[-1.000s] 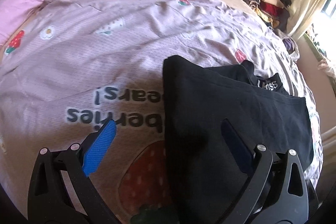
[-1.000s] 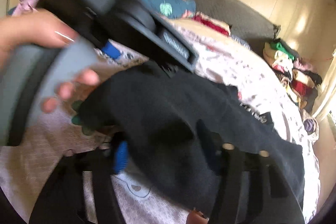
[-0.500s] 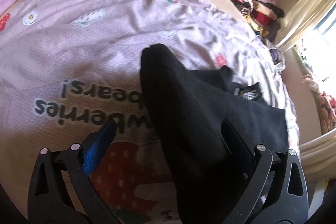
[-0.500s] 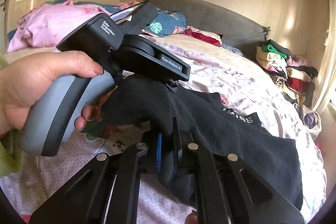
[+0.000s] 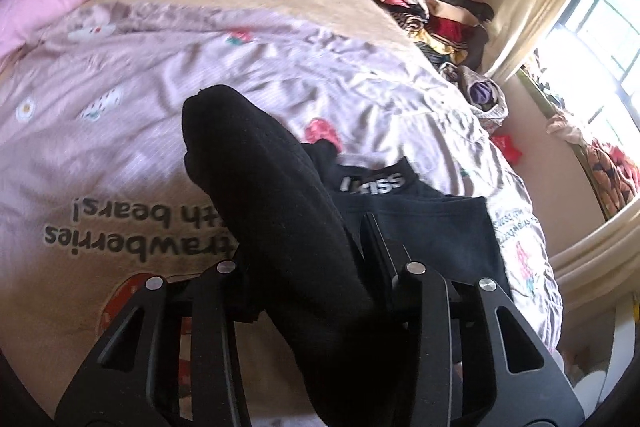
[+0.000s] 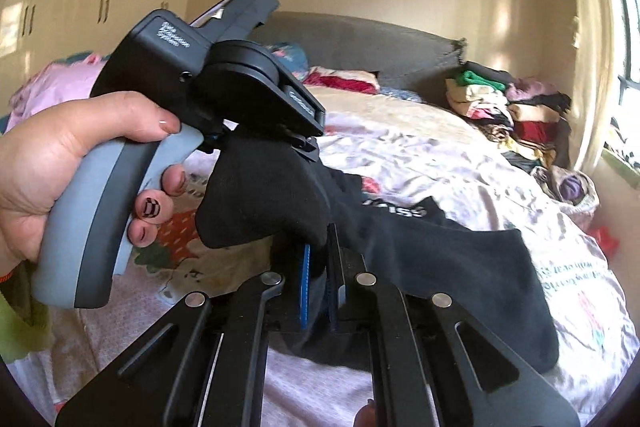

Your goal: Fold small clothes

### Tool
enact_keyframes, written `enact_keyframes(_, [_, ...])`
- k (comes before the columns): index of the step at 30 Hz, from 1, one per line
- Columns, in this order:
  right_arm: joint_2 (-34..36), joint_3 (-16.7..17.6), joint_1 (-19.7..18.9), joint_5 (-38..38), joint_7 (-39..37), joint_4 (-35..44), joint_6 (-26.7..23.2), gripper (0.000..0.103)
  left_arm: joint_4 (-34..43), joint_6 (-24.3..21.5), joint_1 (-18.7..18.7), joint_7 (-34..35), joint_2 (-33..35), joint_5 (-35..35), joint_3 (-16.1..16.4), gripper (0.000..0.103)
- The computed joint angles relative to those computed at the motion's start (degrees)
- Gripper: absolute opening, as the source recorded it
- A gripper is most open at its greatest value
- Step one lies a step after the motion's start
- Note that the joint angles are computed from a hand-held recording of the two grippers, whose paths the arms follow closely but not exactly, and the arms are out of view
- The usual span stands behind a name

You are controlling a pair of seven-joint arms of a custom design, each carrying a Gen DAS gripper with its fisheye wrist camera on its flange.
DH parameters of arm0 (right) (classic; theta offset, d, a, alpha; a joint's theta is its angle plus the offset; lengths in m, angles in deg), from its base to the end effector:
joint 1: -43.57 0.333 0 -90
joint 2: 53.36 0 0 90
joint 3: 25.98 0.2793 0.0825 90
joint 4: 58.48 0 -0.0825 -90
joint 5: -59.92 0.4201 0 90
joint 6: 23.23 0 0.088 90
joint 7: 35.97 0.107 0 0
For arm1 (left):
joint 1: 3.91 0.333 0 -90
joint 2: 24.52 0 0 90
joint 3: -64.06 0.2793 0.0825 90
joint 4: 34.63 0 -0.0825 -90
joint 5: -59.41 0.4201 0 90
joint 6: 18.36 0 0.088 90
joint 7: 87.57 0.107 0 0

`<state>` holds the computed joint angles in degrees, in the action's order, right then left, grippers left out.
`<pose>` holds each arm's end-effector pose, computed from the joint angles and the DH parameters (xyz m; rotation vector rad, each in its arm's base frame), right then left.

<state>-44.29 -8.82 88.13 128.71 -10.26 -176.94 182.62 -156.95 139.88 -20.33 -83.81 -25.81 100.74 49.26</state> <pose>0.3837 0.4540 0.4046 -1.9130 0.8350 -0.6609 0.5054 -0.3394 0.4266 -2.1907 1.5013 -0.9854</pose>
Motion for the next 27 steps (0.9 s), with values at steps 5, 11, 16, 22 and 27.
enact_keyframes(5, [-3.3,-0.2,-1.6,-3.4,7.4,-4.3,-0.1,0.006,4.3,-2.3,-1.1,0.8,2.3,0.9,-0.7,0.032])
enact_keyframes(11, [-6.8,-0.8,-2.9,-4.9,13.9,-8.4,-0.7,0.006,10.3,-4.0,-3.2,2.6,6.7,0.7,-0.6,0.032])
enact_keyframes(16, [-9.6,-1.2,-3.9,-5.4,18.7,-11.4,-2.2,0.006,15.7,-4.9,-5.0,4.5,11.2,0.2,-0.2,0.032])
enact_keyframes(22, [-11.7,-1.6,-5.2,-2.5,20.6,-13.4,-4.5,0.006,21.7,-4.9,-7.1,6.9,17.0,-1.3,0.3,0.032])
enact_keyframes(27, [-12.8,-1.5,-6.4,0.9,20.7,-14.5,-5.9,0.006,27.3,-5.6,-9.0,9.7,22.0,-2.9,0.8,0.032])
